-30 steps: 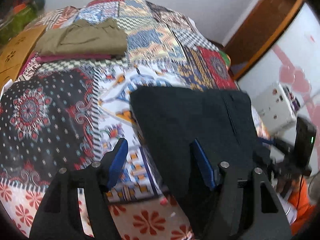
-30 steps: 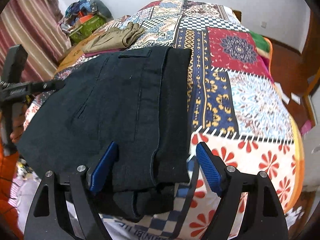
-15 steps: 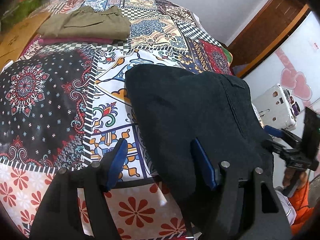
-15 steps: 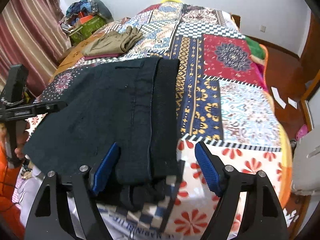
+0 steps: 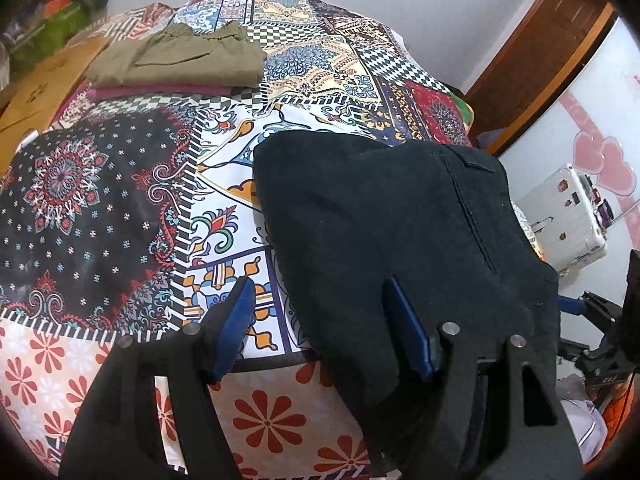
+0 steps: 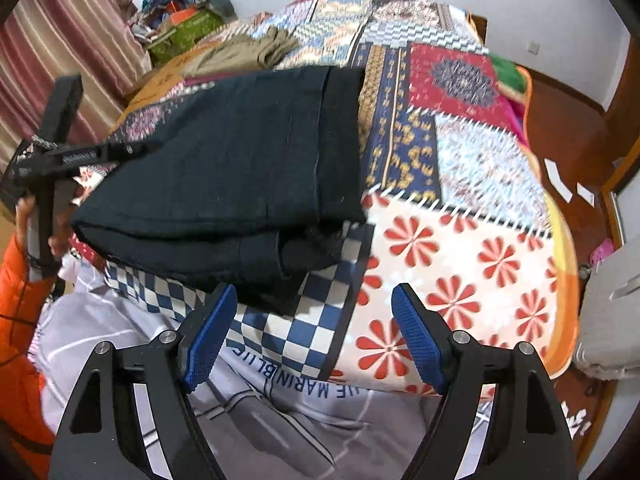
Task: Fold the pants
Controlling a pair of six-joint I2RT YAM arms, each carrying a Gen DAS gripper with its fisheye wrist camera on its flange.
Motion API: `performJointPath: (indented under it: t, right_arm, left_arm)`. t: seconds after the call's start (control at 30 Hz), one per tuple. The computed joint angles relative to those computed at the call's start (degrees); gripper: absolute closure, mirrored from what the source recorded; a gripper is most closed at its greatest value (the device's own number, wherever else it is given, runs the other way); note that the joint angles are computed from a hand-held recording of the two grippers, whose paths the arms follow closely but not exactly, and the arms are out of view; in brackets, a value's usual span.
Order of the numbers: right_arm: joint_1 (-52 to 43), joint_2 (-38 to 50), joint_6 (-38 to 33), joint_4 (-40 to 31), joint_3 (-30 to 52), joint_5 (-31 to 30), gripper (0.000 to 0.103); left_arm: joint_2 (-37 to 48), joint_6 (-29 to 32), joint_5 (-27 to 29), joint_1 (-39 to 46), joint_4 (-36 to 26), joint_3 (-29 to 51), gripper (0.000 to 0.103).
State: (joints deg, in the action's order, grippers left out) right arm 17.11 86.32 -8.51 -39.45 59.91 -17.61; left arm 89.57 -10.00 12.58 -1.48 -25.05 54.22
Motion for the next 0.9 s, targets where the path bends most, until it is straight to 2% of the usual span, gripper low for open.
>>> performJointPath:
  t: [0.2,0.43,0.73,0.9]
  right_arm:
    - [0.4,4.5,0.8,2.0,1.8,0.6,0.027]
    - [-0.5,8.3,-0.8,4.8,6.2,3.9,0.027]
    - [-1.1,21.5,-2.2,4.9,21.8,4.6,0.029]
    - [0.1,31.4,-2.0,2.4,35.8,4.7,0.029]
  left_arm:
    - [-1.2,0.7,-4.5,-2.4,0.5,-0.7,0.035]
    - [-2.3,0.5,-5.1,-3.8,-0.5,-1.0,0.035]
    - [-3.0,-1.2,-6.5,-6.1,-1.0,-0.7,0.035]
    - [-2.8,-2.0,-6.5,-6.2,-0.5,-0.2,0.035]
